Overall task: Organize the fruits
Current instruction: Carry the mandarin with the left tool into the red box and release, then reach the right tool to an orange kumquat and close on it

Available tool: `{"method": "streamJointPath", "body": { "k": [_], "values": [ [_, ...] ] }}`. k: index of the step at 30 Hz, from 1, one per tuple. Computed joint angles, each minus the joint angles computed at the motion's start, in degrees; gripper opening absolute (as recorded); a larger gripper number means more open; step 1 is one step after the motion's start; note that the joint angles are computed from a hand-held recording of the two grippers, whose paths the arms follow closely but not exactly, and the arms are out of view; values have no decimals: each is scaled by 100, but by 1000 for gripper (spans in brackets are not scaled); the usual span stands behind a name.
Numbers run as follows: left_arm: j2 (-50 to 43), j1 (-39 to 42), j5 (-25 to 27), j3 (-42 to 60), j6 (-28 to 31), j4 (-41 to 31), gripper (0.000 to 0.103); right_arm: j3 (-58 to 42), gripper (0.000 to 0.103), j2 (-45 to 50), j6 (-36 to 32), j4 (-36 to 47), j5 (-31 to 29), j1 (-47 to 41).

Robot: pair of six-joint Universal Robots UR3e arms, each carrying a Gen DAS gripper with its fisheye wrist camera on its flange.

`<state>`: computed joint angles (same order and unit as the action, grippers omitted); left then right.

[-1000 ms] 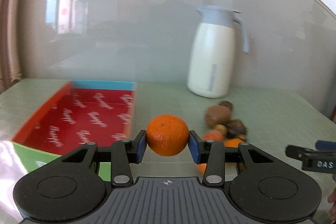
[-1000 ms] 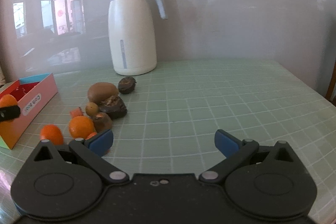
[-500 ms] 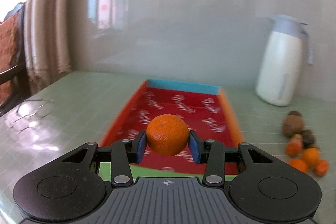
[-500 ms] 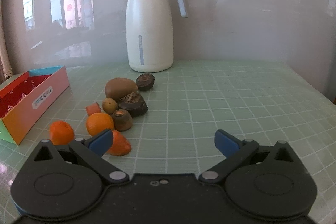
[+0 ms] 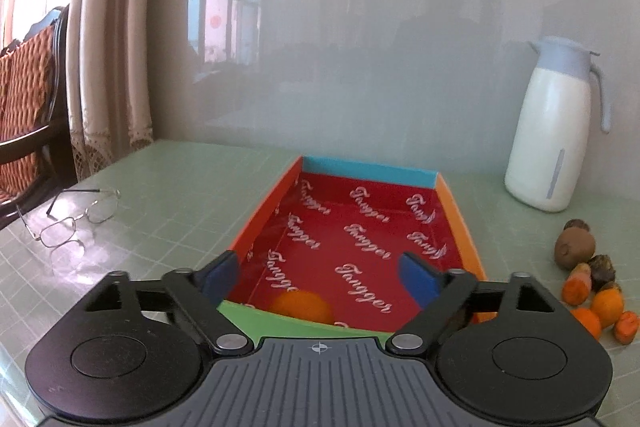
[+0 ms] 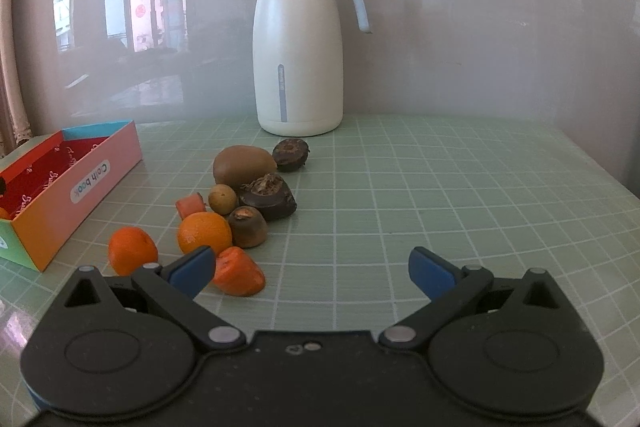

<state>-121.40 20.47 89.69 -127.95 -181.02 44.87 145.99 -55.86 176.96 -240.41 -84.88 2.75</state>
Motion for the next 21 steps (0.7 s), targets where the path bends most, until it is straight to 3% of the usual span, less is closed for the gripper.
{"method": "streamJointPath", "body": {
  "k": [2, 6, 10, 15, 21],
  "values": [
    [35, -11, 10, -112, -32, 183, 98, 102, 103, 27, -53, -182, 159, -84],
    [91, -9, 34, -191, -25, 260, 99, 219, 103, 161, -163, -652, 219, -112],
    [182, 56, -16, -257, -36, 207, 99, 91, 101, -28, -129, -161, 18, -31],
    [266, 143, -48, -351, 4, 203, 100, 40, 100, 88, -494, -295, 95, 116],
    [368, 274, -56, -447, 57, 142, 100, -326, 91, -113, -991, 622, 120, 387]
  ]
}}
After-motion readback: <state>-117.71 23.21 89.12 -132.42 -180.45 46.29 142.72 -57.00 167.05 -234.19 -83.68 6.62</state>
